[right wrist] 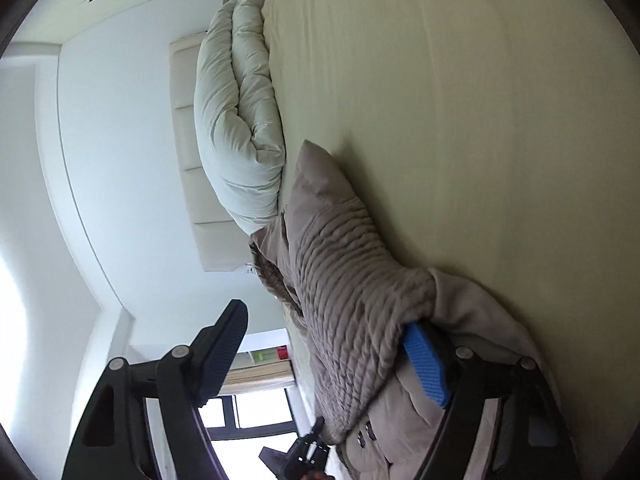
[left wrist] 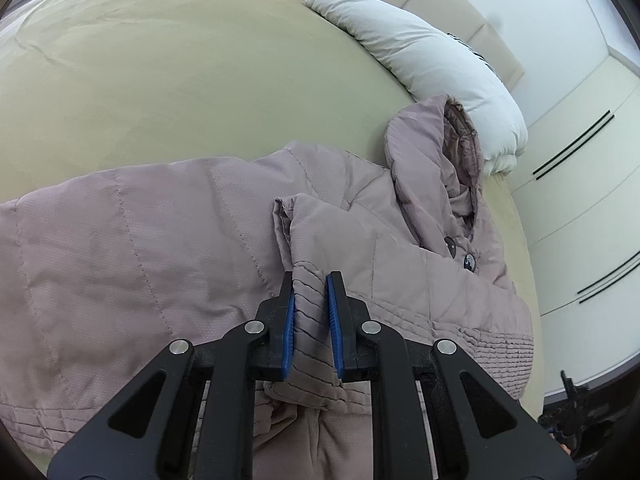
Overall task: Fold large clothes
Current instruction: 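Lay the sleeve cuff onto the coat body with the left tool and open it, then grasp the other sleeve cuff with the left tool and lift it across the coat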
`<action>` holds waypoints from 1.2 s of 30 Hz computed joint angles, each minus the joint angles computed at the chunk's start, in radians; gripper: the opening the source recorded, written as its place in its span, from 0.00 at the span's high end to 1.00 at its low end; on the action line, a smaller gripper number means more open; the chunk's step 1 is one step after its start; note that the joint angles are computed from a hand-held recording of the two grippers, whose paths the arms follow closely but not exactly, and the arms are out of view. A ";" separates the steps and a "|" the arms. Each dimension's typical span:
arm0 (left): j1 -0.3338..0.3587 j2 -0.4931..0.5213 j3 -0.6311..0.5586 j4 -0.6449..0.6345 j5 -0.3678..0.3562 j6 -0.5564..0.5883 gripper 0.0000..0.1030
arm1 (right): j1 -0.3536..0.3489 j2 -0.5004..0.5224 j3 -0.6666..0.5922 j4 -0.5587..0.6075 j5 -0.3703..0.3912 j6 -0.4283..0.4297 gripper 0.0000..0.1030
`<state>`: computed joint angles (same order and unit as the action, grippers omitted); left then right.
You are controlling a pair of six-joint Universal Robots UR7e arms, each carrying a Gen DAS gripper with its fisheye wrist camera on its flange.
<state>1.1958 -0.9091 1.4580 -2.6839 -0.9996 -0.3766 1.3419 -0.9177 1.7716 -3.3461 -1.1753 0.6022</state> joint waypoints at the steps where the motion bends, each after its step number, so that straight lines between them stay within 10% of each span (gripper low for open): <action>1: 0.001 0.004 -0.003 0.001 -0.002 0.006 0.87 | 0.016 -0.026 0.021 0.016 -0.027 -0.023 0.11; 8: 0.013 0.021 -0.013 -0.003 -0.015 0.010 0.84 | 0.179 -0.015 -0.134 0.120 -0.181 -0.326 0.00; 14: 0.042 -0.045 0.045 -0.030 -0.109 -0.011 0.65 | 0.133 0.155 -0.344 0.350 -0.395 -0.365 0.15; 19: 0.024 -0.273 0.311 -0.220 -0.019 -0.013 0.47 | 0.204 0.104 -0.230 0.188 -0.530 -0.481 0.13; 26: 0.037 -0.695 0.771 -0.428 0.104 -0.304 0.46 | 0.402 0.117 -0.058 -0.331 -0.692 -0.814 0.00; 29: 0.007 -0.823 0.909 -0.462 0.155 -0.390 0.46 | 0.466 0.153 -0.076 -0.383 -0.721 -0.916 0.00; 36: -0.048 -0.788 1.011 -0.641 0.291 -0.569 0.46 | 0.506 0.146 -0.108 -0.037 -0.687 -0.630 0.00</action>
